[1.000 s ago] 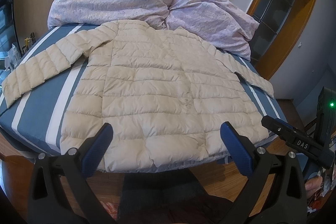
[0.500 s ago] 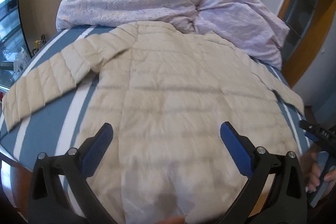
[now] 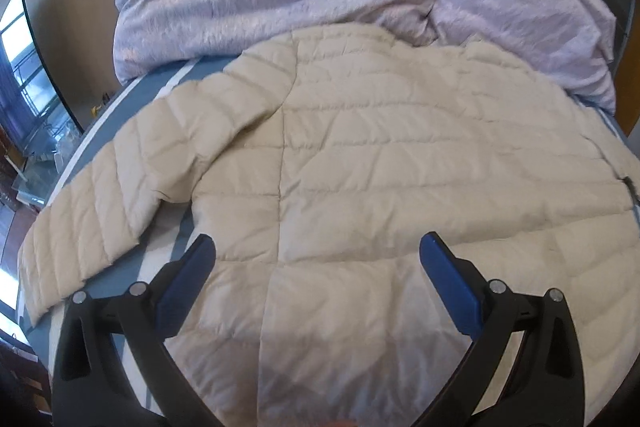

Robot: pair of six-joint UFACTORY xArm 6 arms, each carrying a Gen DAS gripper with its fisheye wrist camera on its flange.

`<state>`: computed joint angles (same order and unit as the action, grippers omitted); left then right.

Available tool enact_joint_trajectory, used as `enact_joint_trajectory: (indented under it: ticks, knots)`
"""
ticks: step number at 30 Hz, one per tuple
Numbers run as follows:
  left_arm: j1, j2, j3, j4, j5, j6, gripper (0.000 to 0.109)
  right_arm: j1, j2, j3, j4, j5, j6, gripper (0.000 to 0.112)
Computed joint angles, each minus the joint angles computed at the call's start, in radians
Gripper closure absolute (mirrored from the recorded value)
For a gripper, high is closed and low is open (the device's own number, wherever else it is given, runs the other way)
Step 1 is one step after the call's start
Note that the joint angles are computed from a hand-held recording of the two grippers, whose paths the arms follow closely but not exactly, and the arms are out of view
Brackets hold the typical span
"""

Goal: Fold large clothes
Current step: 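Grasp the jacket sleeve cuff nearest the right tool with the right tool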

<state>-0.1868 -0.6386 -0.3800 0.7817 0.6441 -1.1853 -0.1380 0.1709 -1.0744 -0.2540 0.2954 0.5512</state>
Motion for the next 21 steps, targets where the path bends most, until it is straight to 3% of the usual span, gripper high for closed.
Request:
enact_joint_trajectory:
  ticks: [4, 9, 13, 17, 19, 21]
  knots:
    - [0.001, 0.066, -0.015, 0.085, 0.02, -0.06, 0.008, -0.032, 0.112, -0.12, 0.165, 0.052, -0.107, 0.031]
    - [0.051, 0.088, 0.001, 0.051, -0.057, -0.028, 0.008, -0.053, 0.162, -0.167, 0.275, 0.071, -0.156, 0.036]
    - [0.066, 0.09, 0.011, 0.038, -0.087, -0.023, 0.007, -0.058, 0.167, -0.16, 0.26, 0.069, -0.109, 0.036]
    - [0.075, 0.1, 0.008, 0.015, -0.096, -0.002, 0.007, -0.051, 0.18, -0.167, 0.122, 0.063, -0.008, 0.039]
    - [0.085, 0.103, 0.009, -0.003, -0.108, 0.012, 0.007, -0.046, 0.183, -0.174, 0.002, 0.076, 0.072, 0.055]
    - [0.095, 0.103, 0.014, -0.02, -0.126, 0.025, 0.007, -0.04, 0.189, -0.18, -0.012, 0.073, 0.072, 0.071]
